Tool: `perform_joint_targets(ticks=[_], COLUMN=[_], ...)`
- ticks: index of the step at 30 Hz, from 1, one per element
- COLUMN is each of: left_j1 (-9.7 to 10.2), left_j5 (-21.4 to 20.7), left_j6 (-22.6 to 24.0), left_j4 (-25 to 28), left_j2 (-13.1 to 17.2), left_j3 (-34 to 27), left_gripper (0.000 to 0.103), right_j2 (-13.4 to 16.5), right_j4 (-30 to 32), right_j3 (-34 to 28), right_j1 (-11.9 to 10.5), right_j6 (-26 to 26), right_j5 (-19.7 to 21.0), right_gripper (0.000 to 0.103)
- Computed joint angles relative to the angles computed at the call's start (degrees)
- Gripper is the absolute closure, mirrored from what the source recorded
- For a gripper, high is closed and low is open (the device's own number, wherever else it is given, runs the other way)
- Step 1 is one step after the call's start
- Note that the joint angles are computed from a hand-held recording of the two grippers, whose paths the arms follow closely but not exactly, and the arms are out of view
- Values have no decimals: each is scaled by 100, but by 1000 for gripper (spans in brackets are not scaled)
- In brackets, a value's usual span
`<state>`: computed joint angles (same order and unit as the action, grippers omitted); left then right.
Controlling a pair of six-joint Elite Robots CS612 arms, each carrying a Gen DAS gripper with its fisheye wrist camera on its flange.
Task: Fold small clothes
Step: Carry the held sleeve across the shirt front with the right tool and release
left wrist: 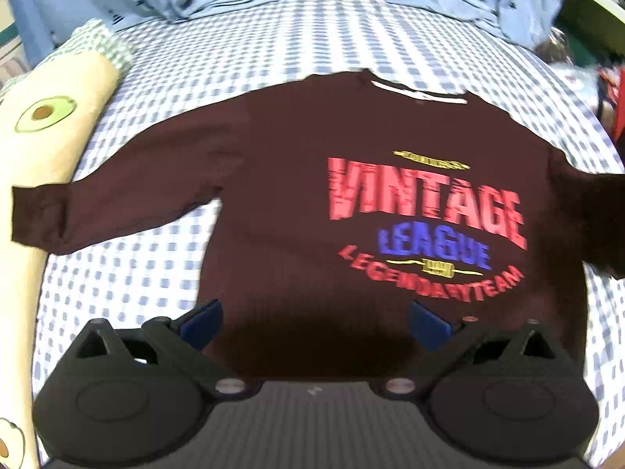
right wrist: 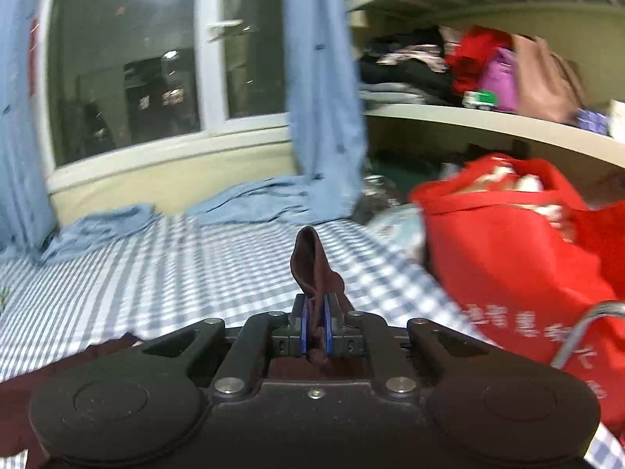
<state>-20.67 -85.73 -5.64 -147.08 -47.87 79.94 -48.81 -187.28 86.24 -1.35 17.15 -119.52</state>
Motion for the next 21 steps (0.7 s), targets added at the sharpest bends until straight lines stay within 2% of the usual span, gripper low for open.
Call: perform_joint_targets(ticks=[4,8,12,14,15,16,17,18,19,20,21], left_j1=[172,269,347,348,344,339,339,338,337,331,318], left_j5=[87,207,123,173,199,199,164,104,12,-87,-170], left_j6=[-193,-456,-670,-686,-705,-748,-817,-919,-1044,-1170,-1276], left_j4=[35,58,45,18,37,39,29,24,14,3,-5], left_j2=[65,100,61,64,77,88,100,114,135,158,190], left_j3=[-95,-146,-117,-116,-137,-151,-166,-188,-218,-248,-288], left_gripper=[1,1,1,1,1,1,1,1,1,1,1], right_j2=[390,768,1025,1083,1082,1084,1076,1055,1022,981,924], right_j4=[521,921,1454,1713,1746,1725,1736,1728,1665,1516,1393], right_j3=[-607,-1101,-1393,-1453,-1408,-1357,-1303,-1219,-1131,-1003,-858], right_j1=[296,485,633,624,612,619,619,610,594,576,539], right_j6=[-344,-874,-781,-749,-720,-714,-737,-771,-778,-759,-731], right_j5=[366,763,1028,1260,1404,1461,1480,1473,1454,1428,1412], right_gripper=[95,95,94,88,83,71,49,37,20,14,12])
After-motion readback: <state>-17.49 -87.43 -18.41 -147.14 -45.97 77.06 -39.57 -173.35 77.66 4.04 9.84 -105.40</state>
